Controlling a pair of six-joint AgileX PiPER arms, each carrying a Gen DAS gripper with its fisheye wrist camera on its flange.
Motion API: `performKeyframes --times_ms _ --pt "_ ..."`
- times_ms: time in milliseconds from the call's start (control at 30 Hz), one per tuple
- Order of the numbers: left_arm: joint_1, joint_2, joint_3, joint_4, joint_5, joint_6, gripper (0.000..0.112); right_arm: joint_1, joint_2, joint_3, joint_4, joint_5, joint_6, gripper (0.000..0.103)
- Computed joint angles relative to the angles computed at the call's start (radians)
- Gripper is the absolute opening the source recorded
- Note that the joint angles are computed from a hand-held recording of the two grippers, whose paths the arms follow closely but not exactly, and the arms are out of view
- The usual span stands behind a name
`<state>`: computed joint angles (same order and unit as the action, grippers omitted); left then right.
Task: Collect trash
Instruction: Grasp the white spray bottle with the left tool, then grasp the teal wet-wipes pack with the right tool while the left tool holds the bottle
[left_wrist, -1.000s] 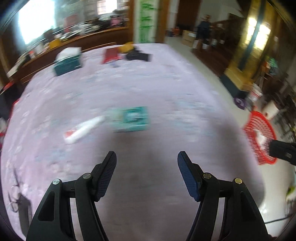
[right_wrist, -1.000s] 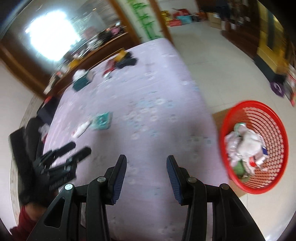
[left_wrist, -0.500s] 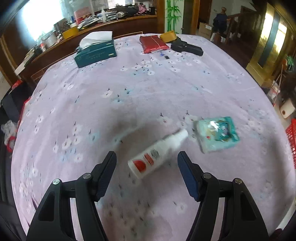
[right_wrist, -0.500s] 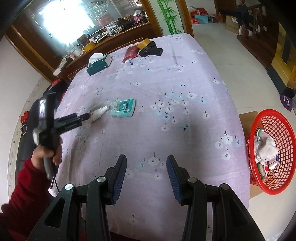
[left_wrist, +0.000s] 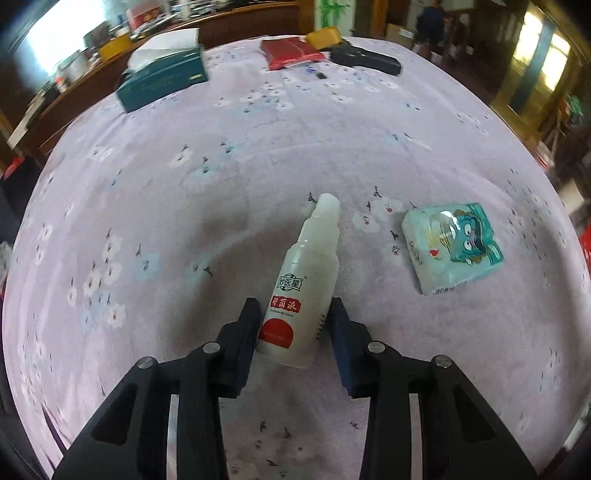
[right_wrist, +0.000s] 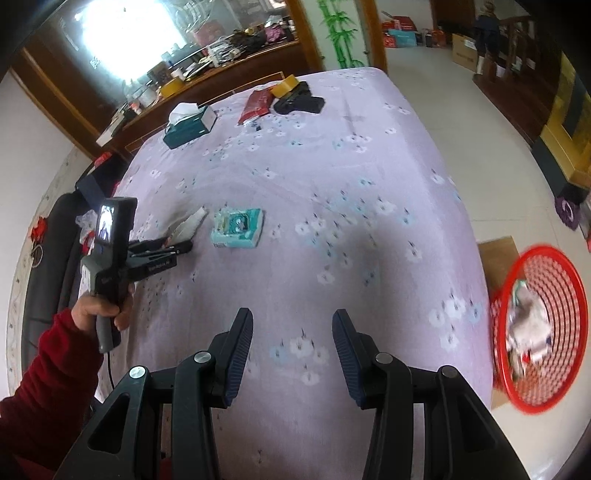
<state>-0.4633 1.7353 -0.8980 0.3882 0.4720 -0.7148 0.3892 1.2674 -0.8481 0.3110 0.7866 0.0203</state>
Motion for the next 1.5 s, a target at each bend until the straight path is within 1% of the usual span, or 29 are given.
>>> performKeyframes --times_ms 67,133,233,367,467,533,633,667,700,733,800,933,1000,1067,1167,1267,1300,1367,1467,1500 --pt "-0.023 -0.008 0.012 0.041 0.004 -0.091 0.032 0.014 0.086 -0.052 0.028 -0.019 -0.054 0.049" --pt "-0.033 -0.035 0.039 0.031 -0.007 -0.133 0.031 0.032 0.182 -0.116 0.053 -0.037 -0.103 0.048" --pt "-0.066 -0.105 0.104 0.056 -0.023 -0.222 0.030 0.065 0.325 -0.212 0.073 -0.066 -0.146 0.048" --pt "-0.134 -0.224 0.200 0.093 0.004 -0.353 0.029 0.105 0.515 -0.367 0.091 -0.096 -0.200 0.048" --pt "-0.161 -0.273 0.238 0.060 0.028 -0.369 0.028 0.120 0.642 -0.493 0.098 -0.098 -0.216 0.048" --pt "-0.166 -0.293 0.261 0.029 0.030 -0.372 0.028 0.120 0.728 -0.595 0.112 -0.059 -0.222 0.048" --pt "-0.166 -0.285 0.283 0.009 0.019 -0.372 0.029 0.125 0.813 -0.698 0.133 -0.030 -0.238 0.049" --pt "-0.160 -0.279 0.287 -0.005 0.012 -0.359 0.029 0.129 0.842 -0.736 0.124 -0.007 -0.235 0.053" --pt "-0.160 -0.283 0.296 -0.006 0.008 -0.365 0.029 0.137 0.870 -0.769 0.101 0.012 -0.216 0.053" --pt "-0.157 -0.285 0.300 -0.010 0.004 -0.362 0.029 0.142 0.883 -0.782 0.092 0.017 -0.211 0.053" --pt "-0.149 -0.288 0.304 -0.020 -0.007 -0.350 0.029 0.136 0.902 -0.798 0.121 0.055 -0.249 0.053" --pt "-0.117 -0.274 0.302 -0.070 -0.029 -0.285 0.028 0.140 0.884 -0.752 0.138 0.093 -0.315 0.053" --pt "-0.111 -0.272 0.303 -0.066 -0.036 -0.285 0.029 0.150 0.862 -0.714 0.145 0.100 -0.354 0.054" --pt "-0.100 -0.266 0.298 -0.075 -0.042 -0.264 0.030 0.161 0.837 -0.675 0.134 0.087 -0.375 0.056" --pt "-0.085 -0.260 0.292 -0.104 -0.052 -0.231 0.034 0.200 0.816 -0.646 0.050 0.038 -0.324 0.058" --pt "-0.092 -0.247 0.282 -0.069 -0.050 -0.264 0.034 0.251 0.817 -0.643 -0.061 -0.002 -0.230 0.058" --pt "-0.094 -0.247 0.284 -0.061 -0.052 -0.272 0.034 0.268 0.819 -0.643 -0.083 -0.007 -0.209 0.058" --pt "-0.109 -0.242 0.280 -0.008 -0.036 -0.326 0.028 0.292 0.822 -0.648 -0.145 -0.013 -0.157 0.059" --pt "-0.107 -0.258 0.296 -0.005 -0.045 -0.344 0.028 0.329 0.821 -0.635 -0.229 -0.027 -0.074 0.058" --pt "-0.112 -0.263 0.302 0.007 -0.047 -0.365 0.028 0.331 0.820 -0.626 -0.231 -0.029 -0.057 0.055"
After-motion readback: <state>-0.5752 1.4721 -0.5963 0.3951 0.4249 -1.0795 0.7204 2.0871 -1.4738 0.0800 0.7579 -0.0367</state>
